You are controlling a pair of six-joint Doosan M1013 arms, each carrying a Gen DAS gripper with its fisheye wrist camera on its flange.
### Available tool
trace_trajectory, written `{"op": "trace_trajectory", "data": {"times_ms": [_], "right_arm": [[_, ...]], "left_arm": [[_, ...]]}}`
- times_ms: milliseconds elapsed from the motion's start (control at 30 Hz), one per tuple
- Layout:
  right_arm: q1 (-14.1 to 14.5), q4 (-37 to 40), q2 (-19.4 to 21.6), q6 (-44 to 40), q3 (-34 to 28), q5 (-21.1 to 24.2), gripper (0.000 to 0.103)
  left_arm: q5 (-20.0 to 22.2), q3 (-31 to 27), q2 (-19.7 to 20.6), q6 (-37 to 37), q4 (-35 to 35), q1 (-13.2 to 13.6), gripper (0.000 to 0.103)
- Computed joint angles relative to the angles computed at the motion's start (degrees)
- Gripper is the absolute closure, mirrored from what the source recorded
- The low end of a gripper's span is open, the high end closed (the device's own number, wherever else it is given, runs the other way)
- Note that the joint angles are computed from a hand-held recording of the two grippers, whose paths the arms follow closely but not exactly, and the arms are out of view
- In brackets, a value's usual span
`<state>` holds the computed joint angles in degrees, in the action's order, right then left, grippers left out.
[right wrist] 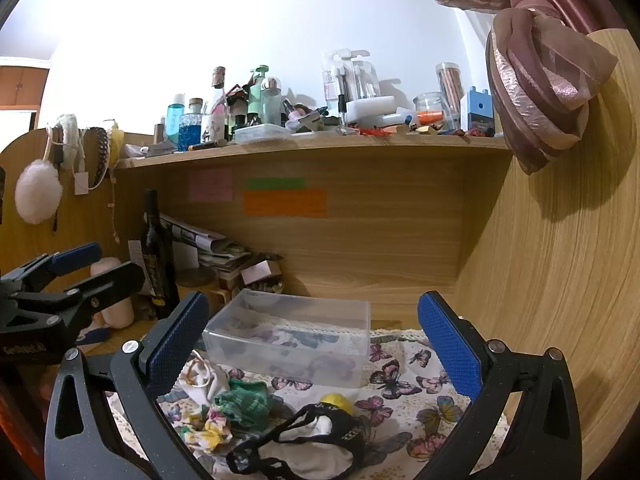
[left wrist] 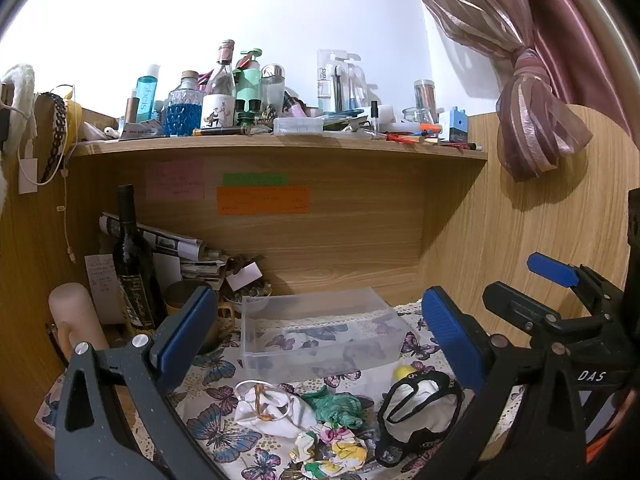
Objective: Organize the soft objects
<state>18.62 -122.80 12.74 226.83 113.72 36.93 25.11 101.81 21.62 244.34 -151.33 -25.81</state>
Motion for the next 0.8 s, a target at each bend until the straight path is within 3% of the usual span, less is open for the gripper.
{"op": "trace_trajectory", "data": {"times_ms": [800], "right_arm": [[0.14, -0.96, -0.17, 2.06, 0.33, -0.06, 0.000]], "left_arm": [[0.21, 0.11, -0.13, -0.31, 0.28, -0.11, 0.000]]}}
